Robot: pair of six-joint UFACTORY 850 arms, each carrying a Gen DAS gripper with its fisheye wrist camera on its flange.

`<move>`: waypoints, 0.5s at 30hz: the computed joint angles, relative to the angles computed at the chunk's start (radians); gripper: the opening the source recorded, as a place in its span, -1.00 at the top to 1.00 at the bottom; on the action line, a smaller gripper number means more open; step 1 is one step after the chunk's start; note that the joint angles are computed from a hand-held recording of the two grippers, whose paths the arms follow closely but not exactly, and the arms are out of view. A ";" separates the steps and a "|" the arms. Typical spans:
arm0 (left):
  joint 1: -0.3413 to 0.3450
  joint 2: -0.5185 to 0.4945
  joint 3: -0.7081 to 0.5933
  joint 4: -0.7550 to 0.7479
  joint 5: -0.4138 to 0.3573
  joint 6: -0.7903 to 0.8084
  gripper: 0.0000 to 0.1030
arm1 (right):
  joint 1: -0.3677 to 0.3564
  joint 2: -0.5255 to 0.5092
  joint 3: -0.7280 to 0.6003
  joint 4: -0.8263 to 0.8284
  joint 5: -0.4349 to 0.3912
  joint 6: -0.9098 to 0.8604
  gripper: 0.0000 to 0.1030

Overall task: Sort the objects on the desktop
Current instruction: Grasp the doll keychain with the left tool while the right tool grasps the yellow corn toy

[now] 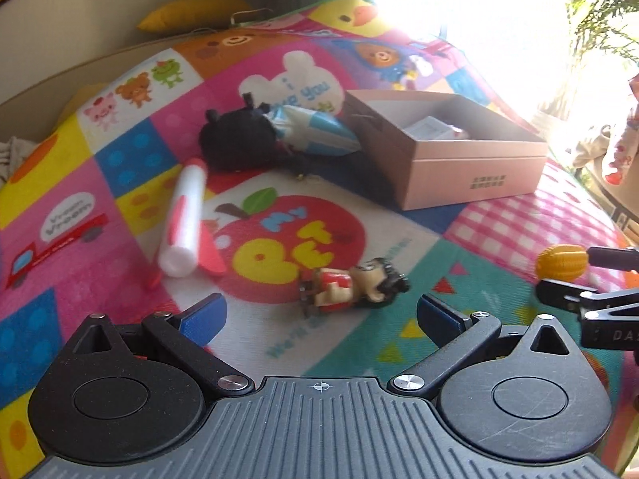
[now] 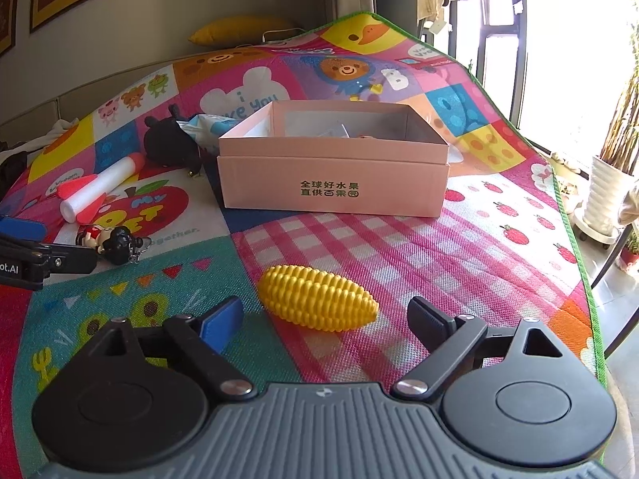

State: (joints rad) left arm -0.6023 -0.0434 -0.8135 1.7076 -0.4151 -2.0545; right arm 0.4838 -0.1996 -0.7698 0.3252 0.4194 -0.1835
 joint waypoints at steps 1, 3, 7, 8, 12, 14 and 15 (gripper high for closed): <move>-0.007 -0.016 -0.013 0.026 0.006 -0.027 -1.00 | 0.000 0.000 0.000 -0.002 0.002 0.001 -0.77; -0.020 -0.050 -0.046 0.017 -0.006 -0.018 -1.00 | -0.002 0.000 0.002 -0.010 0.005 0.008 -0.77; -0.028 -0.125 -0.115 -0.135 -0.067 0.110 -1.00 | -0.005 0.004 0.008 -0.026 0.014 0.030 -0.78; -0.022 -0.132 -0.119 -0.139 -0.063 0.112 -1.00 | -0.007 0.005 0.010 -0.035 0.019 0.039 -0.79; -0.007 -0.127 -0.112 -0.115 -0.044 0.072 -1.00 | -0.009 0.008 0.016 -0.058 0.030 0.063 -0.80; -0.008 -0.123 -0.107 -0.095 -0.052 0.051 -1.00 | -0.009 0.008 0.017 -0.058 0.031 0.064 -0.80; -0.008 -0.122 -0.105 -0.090 -0.054 0.046 -1.00 | -0.009 0.009 0.017 -0.060 0.033 0.065 -0.80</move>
